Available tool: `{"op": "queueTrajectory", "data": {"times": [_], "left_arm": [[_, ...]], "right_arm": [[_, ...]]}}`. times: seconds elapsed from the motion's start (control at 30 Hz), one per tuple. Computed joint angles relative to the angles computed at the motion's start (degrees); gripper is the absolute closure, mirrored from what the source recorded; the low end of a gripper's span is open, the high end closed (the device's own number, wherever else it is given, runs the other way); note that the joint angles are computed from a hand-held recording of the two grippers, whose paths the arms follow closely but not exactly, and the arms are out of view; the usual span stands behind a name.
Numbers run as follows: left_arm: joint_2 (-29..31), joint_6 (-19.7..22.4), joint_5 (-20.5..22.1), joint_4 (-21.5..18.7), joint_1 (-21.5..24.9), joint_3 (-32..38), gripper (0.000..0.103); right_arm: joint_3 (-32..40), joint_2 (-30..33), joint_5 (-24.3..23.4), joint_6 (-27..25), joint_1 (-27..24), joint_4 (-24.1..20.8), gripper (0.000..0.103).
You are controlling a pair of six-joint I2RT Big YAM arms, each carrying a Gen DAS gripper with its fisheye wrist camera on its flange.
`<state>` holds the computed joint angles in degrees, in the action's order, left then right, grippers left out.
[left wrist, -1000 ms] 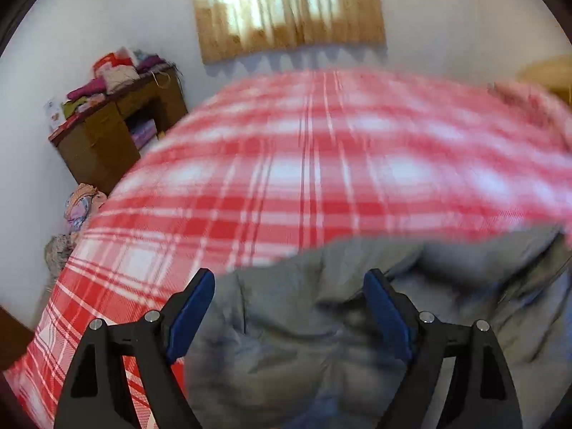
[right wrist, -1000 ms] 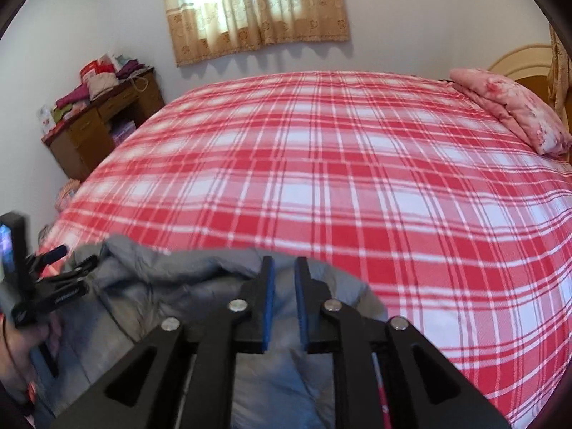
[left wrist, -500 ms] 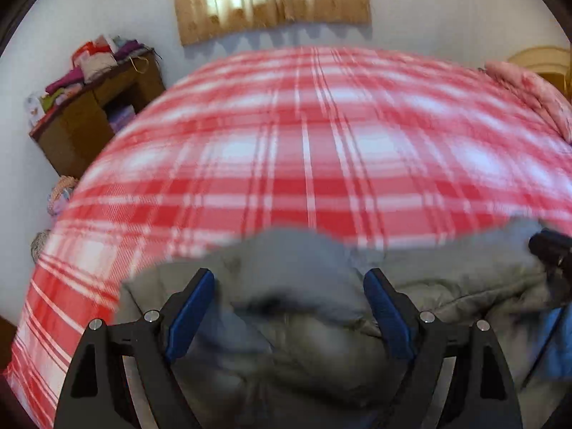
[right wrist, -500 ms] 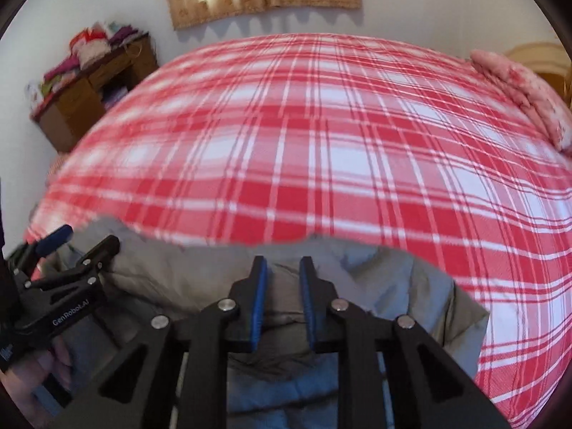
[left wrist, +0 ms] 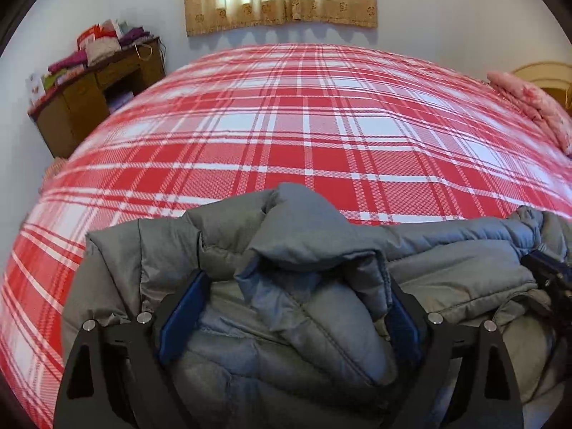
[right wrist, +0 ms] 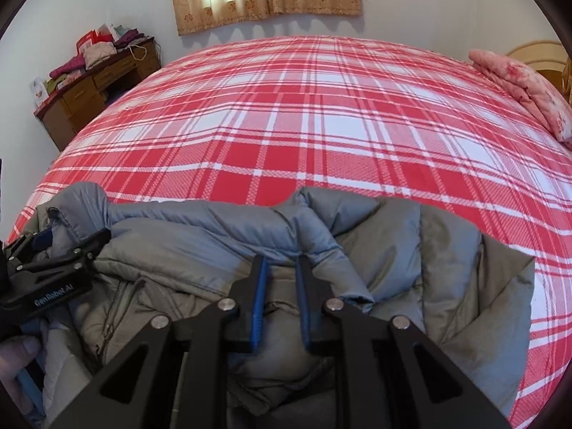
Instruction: Fold large clothes
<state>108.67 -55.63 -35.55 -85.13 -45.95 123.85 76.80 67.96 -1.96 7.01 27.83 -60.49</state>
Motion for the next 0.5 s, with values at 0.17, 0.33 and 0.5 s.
{"op": "queueTrajectory", "data": {"times": [0.17, 0.33, 0.5], "left_arm": [[0.3, -0.3, 0.2, -0.1, 0.0, 0.2, 0.009], [0.4, -0.3, 0.2, -0.2, 0.0, 0.3, 0.009], [0.3, -0.2, 0.4, -0.2, 0.1, 0.1, 0.008]], "right_arm": [[-0.1, 0.2, 0.7, -0.3, 0.4, 0.2, 0.086], [-0.5, -0.1, 0.4, 0.0, 0.4, 0.4, 0.086], [-0.7, -0.1, 1.3, -0.5, 0.5, 0.4, 0.086]]}}
